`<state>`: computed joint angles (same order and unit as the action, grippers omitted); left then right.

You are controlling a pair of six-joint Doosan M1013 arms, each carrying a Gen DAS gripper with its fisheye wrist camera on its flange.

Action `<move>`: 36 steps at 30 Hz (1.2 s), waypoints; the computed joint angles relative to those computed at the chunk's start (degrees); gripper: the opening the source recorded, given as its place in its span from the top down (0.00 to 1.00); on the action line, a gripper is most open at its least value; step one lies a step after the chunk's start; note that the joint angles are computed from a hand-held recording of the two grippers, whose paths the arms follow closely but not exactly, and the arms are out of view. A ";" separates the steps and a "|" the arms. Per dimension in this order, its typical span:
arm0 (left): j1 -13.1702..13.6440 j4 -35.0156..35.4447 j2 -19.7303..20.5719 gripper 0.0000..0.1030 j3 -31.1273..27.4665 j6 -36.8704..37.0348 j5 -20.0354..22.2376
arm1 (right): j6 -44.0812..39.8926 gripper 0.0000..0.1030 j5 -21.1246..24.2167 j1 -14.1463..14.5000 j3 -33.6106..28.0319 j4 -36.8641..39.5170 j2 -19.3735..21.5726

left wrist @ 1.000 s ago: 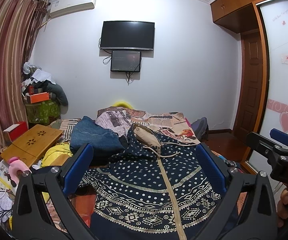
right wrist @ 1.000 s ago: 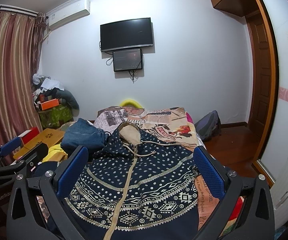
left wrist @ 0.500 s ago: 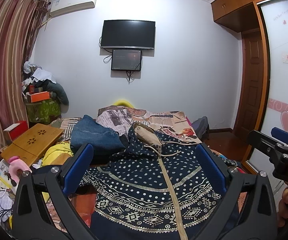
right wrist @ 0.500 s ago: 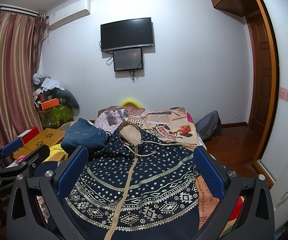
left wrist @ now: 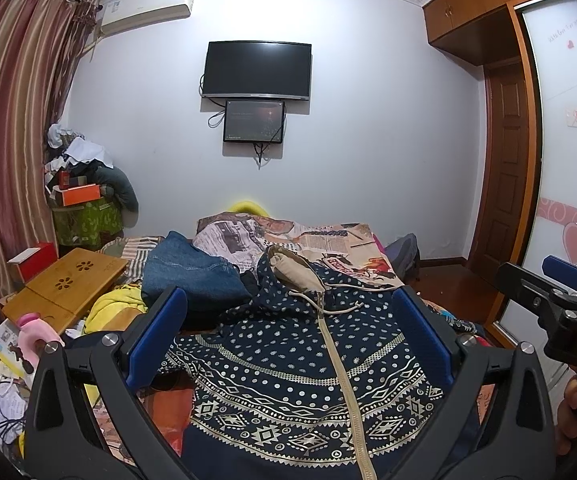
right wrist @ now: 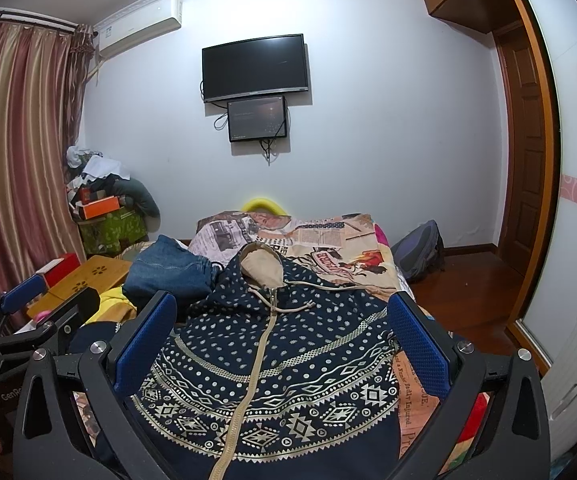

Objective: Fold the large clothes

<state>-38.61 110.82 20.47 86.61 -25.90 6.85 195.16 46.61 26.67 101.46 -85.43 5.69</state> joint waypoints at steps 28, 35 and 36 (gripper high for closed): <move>3.40 -29.05 5.59 0.00 -6.94 26.96 7.04 | -5.46 0.00 0.83 -4.23 -4.52 4.36 3.68; 8.50 -54.94 10.86 0.00 -13.80 47.05 14.54 | -10.60 0.00 1.18 -6.74 -7.80 7.95 6.56; 9.56 -60.05 11.91 0.00 -15.13 50.74 15.94 | -11.37 0.00 1.15 -7.11 -8.38 8.78 7.02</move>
